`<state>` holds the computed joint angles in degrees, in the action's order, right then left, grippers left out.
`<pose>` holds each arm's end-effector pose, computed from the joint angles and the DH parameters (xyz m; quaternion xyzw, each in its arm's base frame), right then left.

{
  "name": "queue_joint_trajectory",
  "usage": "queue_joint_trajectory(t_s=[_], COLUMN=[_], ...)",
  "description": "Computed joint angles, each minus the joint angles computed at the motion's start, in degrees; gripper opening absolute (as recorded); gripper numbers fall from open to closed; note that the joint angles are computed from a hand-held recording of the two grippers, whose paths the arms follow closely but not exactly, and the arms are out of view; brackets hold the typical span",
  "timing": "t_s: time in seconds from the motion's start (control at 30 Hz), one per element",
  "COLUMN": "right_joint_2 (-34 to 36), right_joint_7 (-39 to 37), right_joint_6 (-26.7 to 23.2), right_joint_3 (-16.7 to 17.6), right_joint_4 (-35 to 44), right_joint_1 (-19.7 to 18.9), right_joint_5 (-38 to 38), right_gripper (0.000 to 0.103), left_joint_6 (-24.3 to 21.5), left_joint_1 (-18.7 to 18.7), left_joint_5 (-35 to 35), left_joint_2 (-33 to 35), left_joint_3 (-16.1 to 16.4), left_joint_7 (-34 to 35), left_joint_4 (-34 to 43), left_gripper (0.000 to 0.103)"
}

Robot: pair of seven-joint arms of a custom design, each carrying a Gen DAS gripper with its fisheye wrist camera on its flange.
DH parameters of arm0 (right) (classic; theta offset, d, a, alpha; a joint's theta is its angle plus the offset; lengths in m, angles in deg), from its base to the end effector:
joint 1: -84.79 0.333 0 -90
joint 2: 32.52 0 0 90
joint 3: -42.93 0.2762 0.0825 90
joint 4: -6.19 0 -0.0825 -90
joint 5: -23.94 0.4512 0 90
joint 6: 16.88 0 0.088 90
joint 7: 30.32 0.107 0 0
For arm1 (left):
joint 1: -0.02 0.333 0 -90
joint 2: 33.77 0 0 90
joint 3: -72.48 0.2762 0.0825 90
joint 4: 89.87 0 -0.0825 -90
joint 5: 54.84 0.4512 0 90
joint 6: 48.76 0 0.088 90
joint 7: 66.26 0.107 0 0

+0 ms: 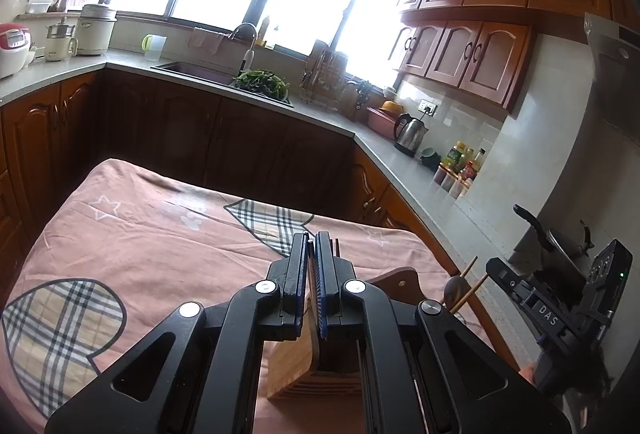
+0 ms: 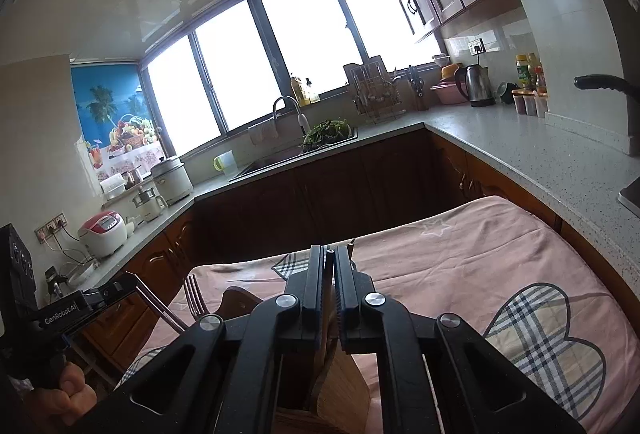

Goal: Organize utensils
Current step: 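Lower both utensils into the wooden holder and open both grippers, then withdraw both open grippers back to the remaining chopsticks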

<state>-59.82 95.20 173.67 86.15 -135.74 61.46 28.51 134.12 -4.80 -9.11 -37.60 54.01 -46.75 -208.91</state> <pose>0.5044 0.1963 0.4947 -0.5173 0.6314 -0.2926 0.4981 0.5494 -0.3128 0.5082 -0.5879 0.5942 -0.5147 0.1907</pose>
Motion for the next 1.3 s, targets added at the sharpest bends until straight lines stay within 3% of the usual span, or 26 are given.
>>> queue_joint_trajectory(t_s=[0.07, 0.13, 0.17, 0.2, 0.27, 0.33, 0.37, 0.4, 0.47, 0.53, 0.73, 1.03, 1.3], right_joint_2=[0.46, 0.02, -0.66, -1.18, -1.61, -2.51, -2.62, -2.68, -3.02, -4.53, -8.11, -16.37, -24.04], right_joint_7=[0.06, 0.32, 0.66, 0.98, 1.02, 0.46, 0.0, -0.3, -0.77, -1.3, -1.65, 2.54, 7.66], right_joint_6=[0.03, -0.35, -0.26, 0.19, 1.47, 1.89, 1.79, 1.7, 2.32, 2.17, 0.77, -2.12, -6.37], right_joint_3=[-1.37, -1.58, -1.1, -1.05, -2.3, -3.01, -4.25, -5.39, -6.93, -6.95, -11.46, -14.58, -17.29], right_joint_4=[-0.1, -0.34, -0.66, -1.13, -2.06, -2.86, -3.21, -3.53, -4.39, -5.52, -9.31, -15.82, -22.02], right_joint_1=[1.34, 1.54, 1.09, 1.1, 2.68, 3.73, 5.08, 6.35, 8.29, 8.92, 14.94, 20.8, 27.04], right_joint_5=[0.06, 0.57, 0.73, 0.86, 1.37, 2.35, 2.53, 2.77, 3.41, 4.47, 4.7, 2.78, -1.18], right_gripper=[0.01, 0.015, 0.024, 0.04, 0.067, 0.068, 0.075, 0.088, 0.099, 0.099, 0.1, 0.1, 0.1], left_joint_6=[-0.28, -0.16, -0.46, -0.33, -0.31, -0.77, -1.06, -1.27, -1.06, -1.48, -2.2, -4.74, -7.09], left_joint_1=[-1.58, -0.66, 0.42, 2.14, 5.52, 2.62, 1.41, 1.34, 2.29, 1.14, -3.32, -9.37, -12.52], left_joint_5=[-4.12, -4.3, -3.16, -0.9, 3.64, -1.22, -3.89, -5.41, -7.07, -10.24, -18.62, -28.55, -36.32], left_joint_2=[-0.43, -1.06, -1.56, -2.1, -3.28, -4.2, -4.77, -5.47, -7.05, -8.59, -13.24, -21.48, -28.73], left_joint_3=[1.12, 0.24, -0.72, -2.14, -4.94, -2.64, -1.77, -1.87, -3.0, -2.37, 0.24, 2.65, 2.17], left_joint_7=[3.83, 3.66, 2.33, -0.17, -5.34, -0.75, 1.52, 2.47, 3.25, 5.97, 13.14, 21.19, 25.34], left_joint_4=[-0.72, -1.23, -1.43, -1.61, -1.96, -3.39, -4.24, -5.06, -6.78, -8.65, -14.29, -22.91, -30.43], left_gripper=[0.007, 0.015, 0.031, 0.05, 0.06, 0.065, 0.077, 0.086, 0.088, 0.091, 0.091, 0.091, 0.091])
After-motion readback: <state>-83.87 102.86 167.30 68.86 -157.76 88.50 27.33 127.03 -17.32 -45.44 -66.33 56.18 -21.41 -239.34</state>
